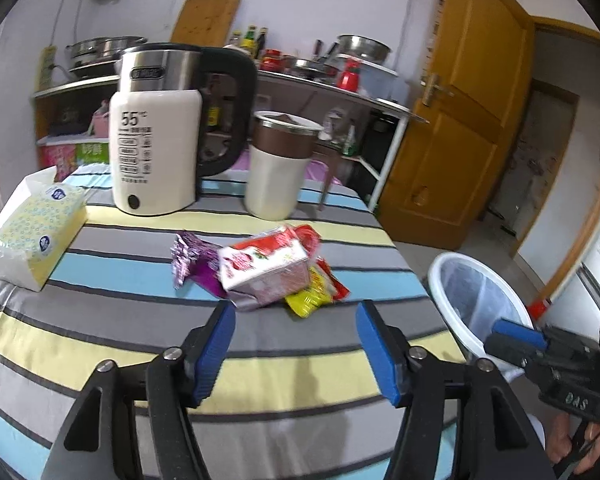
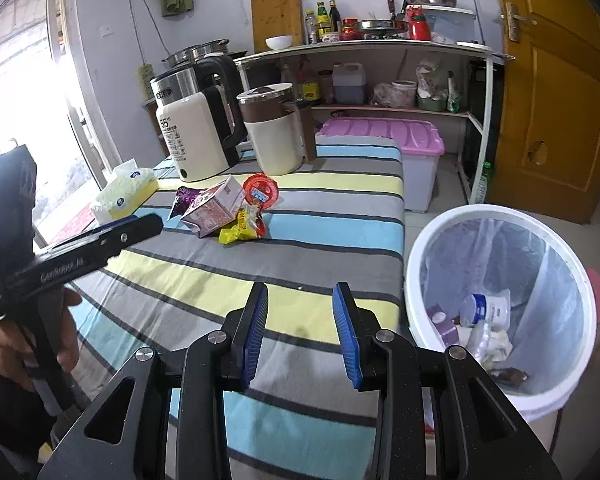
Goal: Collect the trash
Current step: 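Move both tools back over the strawberry milk carton and yellow wrapper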
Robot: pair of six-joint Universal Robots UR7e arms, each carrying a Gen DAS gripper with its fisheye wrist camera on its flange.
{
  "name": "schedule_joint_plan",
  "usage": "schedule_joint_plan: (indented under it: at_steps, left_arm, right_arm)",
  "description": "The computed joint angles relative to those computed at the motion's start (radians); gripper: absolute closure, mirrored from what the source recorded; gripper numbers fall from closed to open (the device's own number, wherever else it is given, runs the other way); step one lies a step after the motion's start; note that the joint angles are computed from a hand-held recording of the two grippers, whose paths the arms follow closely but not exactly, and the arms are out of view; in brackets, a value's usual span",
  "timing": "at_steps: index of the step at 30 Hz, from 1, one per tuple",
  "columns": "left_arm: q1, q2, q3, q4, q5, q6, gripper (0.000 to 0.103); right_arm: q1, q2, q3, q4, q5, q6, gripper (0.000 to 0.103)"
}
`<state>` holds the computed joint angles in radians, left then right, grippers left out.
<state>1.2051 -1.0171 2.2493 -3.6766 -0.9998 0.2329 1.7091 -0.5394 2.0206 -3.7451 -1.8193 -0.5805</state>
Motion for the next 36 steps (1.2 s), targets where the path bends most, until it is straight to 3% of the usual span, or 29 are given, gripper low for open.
schedule_joint_plan:
  at_steps: [11,20,36]
  left_arm:
    - [0.03,0.067,-0.139,0.068,0.014,-0.006,0.035]
    - [0.044,0.161,-0.27,0.147,0.115,-0.022,0.035]
    - [0.09,0.0,-0.059,0.085,0.192,-0.084,0.035]
  right_arm:
    - [-0.011,0.018,-0.058,0.058,0.003,-0.001,0.068]
    - [-0.015,0.027,-0.089,0.09,0.003,0.007,0.068]
    - [0.009,0.045,-0.135,0.156,0.024,-0.005,0.068]
